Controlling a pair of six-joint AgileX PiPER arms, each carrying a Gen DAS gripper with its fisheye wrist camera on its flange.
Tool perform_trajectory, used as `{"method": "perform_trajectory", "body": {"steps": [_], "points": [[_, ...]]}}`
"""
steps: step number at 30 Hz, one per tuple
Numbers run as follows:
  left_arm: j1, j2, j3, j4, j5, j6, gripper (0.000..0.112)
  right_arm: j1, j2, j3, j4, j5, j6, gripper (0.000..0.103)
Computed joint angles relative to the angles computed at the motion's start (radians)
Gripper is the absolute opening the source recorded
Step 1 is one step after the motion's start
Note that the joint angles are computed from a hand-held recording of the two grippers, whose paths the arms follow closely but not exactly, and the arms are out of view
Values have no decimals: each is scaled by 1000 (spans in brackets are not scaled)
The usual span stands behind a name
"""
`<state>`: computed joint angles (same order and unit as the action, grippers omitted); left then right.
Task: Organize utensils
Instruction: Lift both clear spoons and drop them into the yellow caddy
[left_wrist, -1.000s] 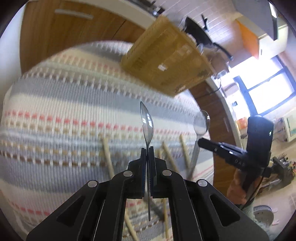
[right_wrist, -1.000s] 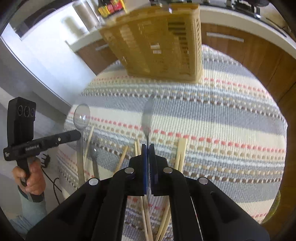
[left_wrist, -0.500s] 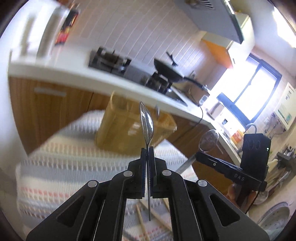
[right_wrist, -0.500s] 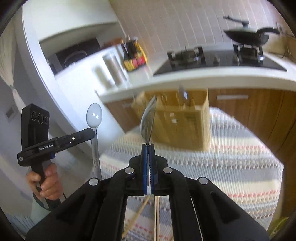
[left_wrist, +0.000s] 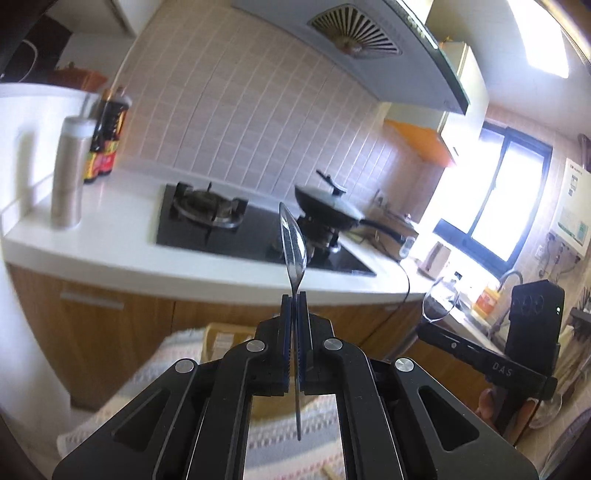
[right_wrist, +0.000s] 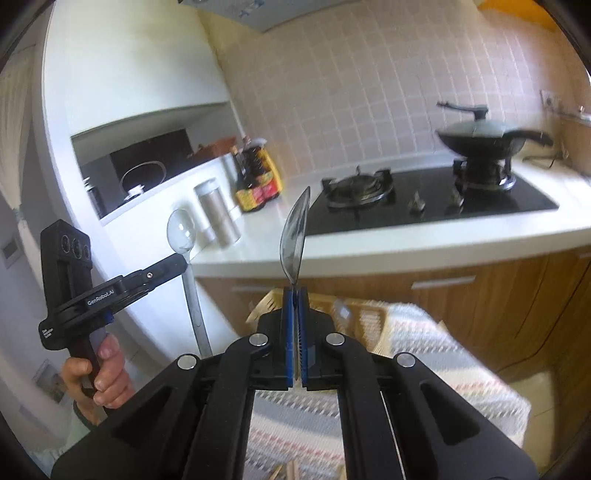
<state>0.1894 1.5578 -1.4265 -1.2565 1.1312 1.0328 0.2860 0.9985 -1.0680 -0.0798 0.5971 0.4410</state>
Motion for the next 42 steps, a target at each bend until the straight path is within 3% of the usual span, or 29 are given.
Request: {"method": "perform_trajectory", "body": {"steps": [7, 10, 13, 21, 24, 29, 32, 35, 36, 39, 42], "points": [[-149, 19, 0, -62, -218, 80, 0, -8, 97, -60, -205, -3, 103, 1], [-230, 21, 54, -111, -360, 190, 0, -21, 149, -54, -247, -32, 123, 1], [-281, 33, 104, -183, -455, 319, 0, -46, 191, -34, -252, -69, 117, 1], [-307, 58, 167, -283, -505, 473, 1, -56, 234, 21, -269, -124, 114, 3], [-291, 52, 177, -263, -467, 470, 5, -70, 239, 26, -181, -120, 35, 3], [-240, -1, 212, -201, -400, 419, 33, -88, 195, 51, -34, -94, -75, 6], [-178, -47, 234, -168, -321, 377, 49, -96, 151, 72, 50, -72, -134, 16], [-96, -84, 241, -123, -211, 317, 53, -82, 106, 92, 62, -52, -120, 45], [-69, -98, 245, -109, -182, 300, 54, -62, 79, 108, 25, -52, -72, 50], [-2, -138, 251, -52, -107, 255, 55, -12, 31, 115, -31, -9, -1, 50], [64, -176, 251, 45, -29, 195, 56, 76, 5, 94, -134, 93, 130, 50]]}}
